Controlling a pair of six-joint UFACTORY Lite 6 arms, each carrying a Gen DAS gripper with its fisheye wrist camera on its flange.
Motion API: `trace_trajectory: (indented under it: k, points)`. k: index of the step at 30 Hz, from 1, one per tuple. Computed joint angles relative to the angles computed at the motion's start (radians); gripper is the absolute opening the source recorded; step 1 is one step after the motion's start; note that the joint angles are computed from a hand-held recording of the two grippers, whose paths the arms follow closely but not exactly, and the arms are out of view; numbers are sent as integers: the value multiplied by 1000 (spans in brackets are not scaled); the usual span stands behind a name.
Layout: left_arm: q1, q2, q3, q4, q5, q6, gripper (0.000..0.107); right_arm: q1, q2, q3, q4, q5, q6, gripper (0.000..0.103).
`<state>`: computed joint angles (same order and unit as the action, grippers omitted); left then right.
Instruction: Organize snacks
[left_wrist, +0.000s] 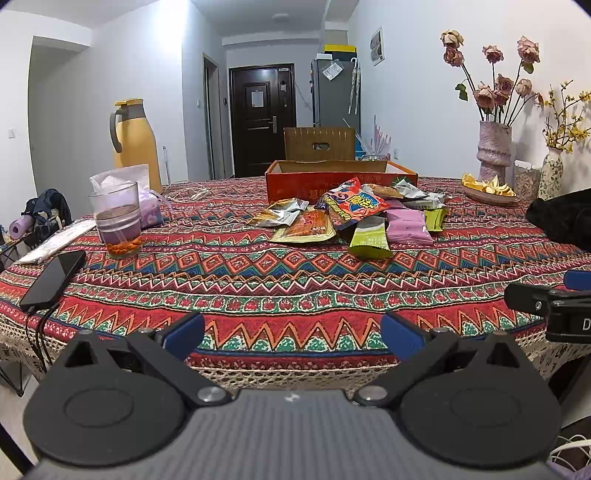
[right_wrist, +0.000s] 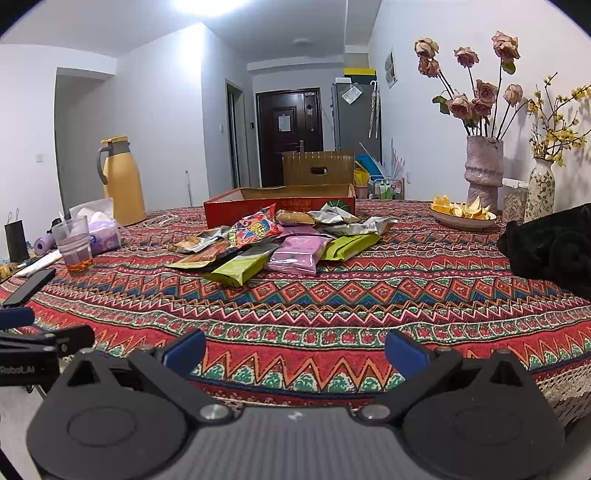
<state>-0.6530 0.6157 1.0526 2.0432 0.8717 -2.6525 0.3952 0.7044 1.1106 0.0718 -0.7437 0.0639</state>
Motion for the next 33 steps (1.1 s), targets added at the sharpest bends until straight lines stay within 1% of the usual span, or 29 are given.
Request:
trace_trajectory:
  k: [12, 18, 23, 26, 29, 31, 33]
  points:
    - [51, 23, 75, 6, -46, 40, 103, -15, 35, 85, 7, 32, -28, 103]
    - [116, 70, 177, 16, -117, 87, 103, -40, 84, 192, -38, 87, 0, 103]
    - [181, 134, 291, 40, -188, 134, 103, -68, 174, 363, -96, 195, 76, 103]
    - [217, 194, 393, 32, -239, 192, 103, -71, 238, 480, -70, 259, 59, 103]
    - [259, 263, 527, -6, -309, 283, 103, -78, 306, 611, -54, 330, 43, 102]
    - [288, 311, 627, -42, -358, 356, 103, -85, 364, 725, -38, 394, 28, 99]
    - [316, 365, 736, -90, -403, 439, 103, -99, 442, 876, -83, 478, 78, 94]
